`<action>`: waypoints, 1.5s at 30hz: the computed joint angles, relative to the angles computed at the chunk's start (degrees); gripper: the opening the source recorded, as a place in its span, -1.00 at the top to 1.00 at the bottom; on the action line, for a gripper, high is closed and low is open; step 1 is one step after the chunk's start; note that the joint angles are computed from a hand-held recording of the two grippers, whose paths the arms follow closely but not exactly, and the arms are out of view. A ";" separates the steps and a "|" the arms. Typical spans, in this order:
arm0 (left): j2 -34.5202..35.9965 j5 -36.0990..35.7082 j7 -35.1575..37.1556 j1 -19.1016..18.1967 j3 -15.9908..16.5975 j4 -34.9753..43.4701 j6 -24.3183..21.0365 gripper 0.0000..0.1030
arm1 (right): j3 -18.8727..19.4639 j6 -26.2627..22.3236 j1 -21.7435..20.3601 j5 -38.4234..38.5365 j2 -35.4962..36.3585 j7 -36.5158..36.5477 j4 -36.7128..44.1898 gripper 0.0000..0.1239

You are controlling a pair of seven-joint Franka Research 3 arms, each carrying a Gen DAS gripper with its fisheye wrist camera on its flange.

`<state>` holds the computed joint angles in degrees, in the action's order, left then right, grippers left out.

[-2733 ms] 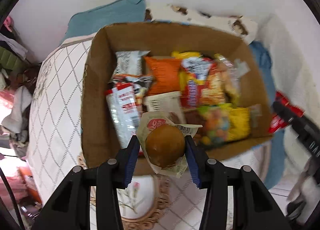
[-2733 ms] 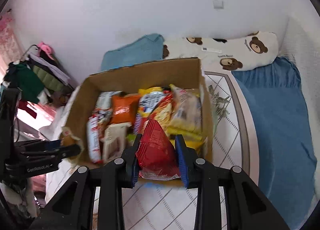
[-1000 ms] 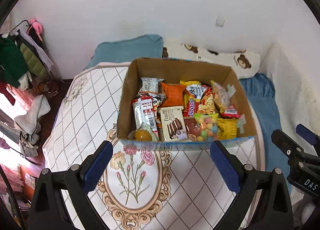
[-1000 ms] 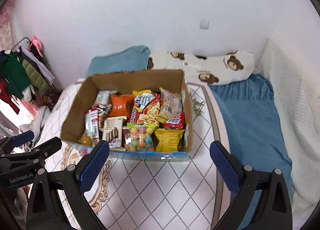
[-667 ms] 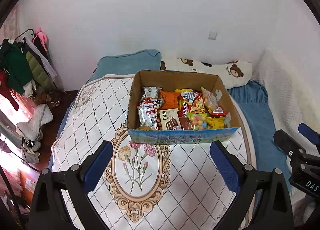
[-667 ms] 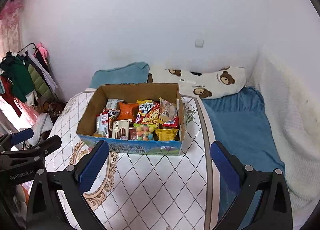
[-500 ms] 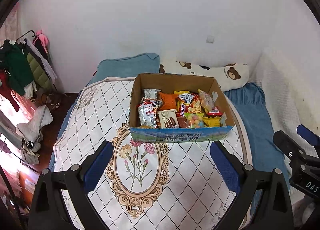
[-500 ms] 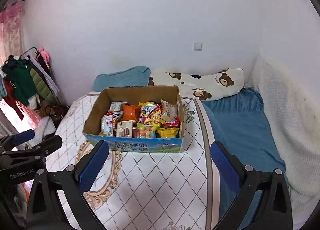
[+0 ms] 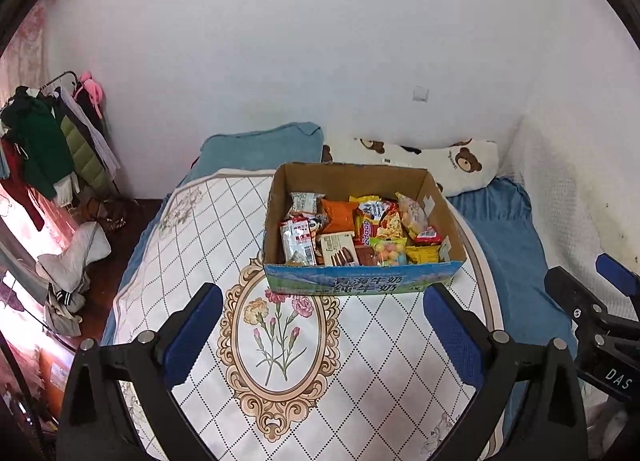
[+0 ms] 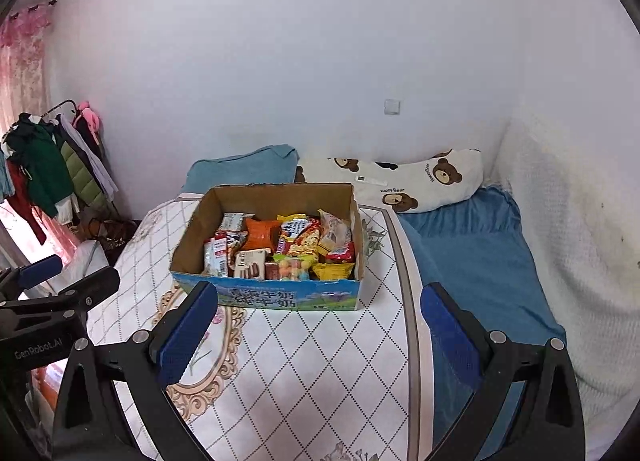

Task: Organize snacks

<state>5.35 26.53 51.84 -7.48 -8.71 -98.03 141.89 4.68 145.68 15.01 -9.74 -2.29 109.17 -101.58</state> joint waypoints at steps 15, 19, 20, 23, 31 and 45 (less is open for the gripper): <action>10.62 2.39 -0.99 -1.75 1.84 9.49 -2.65 -1.00 | -3.02 2.00 1.55 0.03 11.44 0.03 7.39 -0.66; 13.26 2.41 -0.79 -2.14 2.26 12.30 -4.40 -1.00 | -3.93 1.59 2.26 0.49 14.58 -0.21 9.97 -0.66; 13.61 2.35 -0.79 -2.20 2.34 12.63 -4.59 -1.00 | -4.23 1.42 2.52 0.36 15.11 -0.07 10.41 -0.66; 14.64 1.89 -0.36 -2.31 2.41 13.60 -5.50 -1.00 | -4.71 1.40 2.96 0.75 16.46 -0.55 11.48 -0.66; 16.46 1.36 0.30 -2.56 2.76 15.59 -6.63 -1.00 | -5.59 0.85 3.67 1.51 19.01 -1.60 14.31 -0.66; 17.10 1.84 -0.25 -2.80 3.29 16.59 -6.40 -1.00 | -5.87 0.77 4.19 2.45 19.98 -2.41 15.08 -0.66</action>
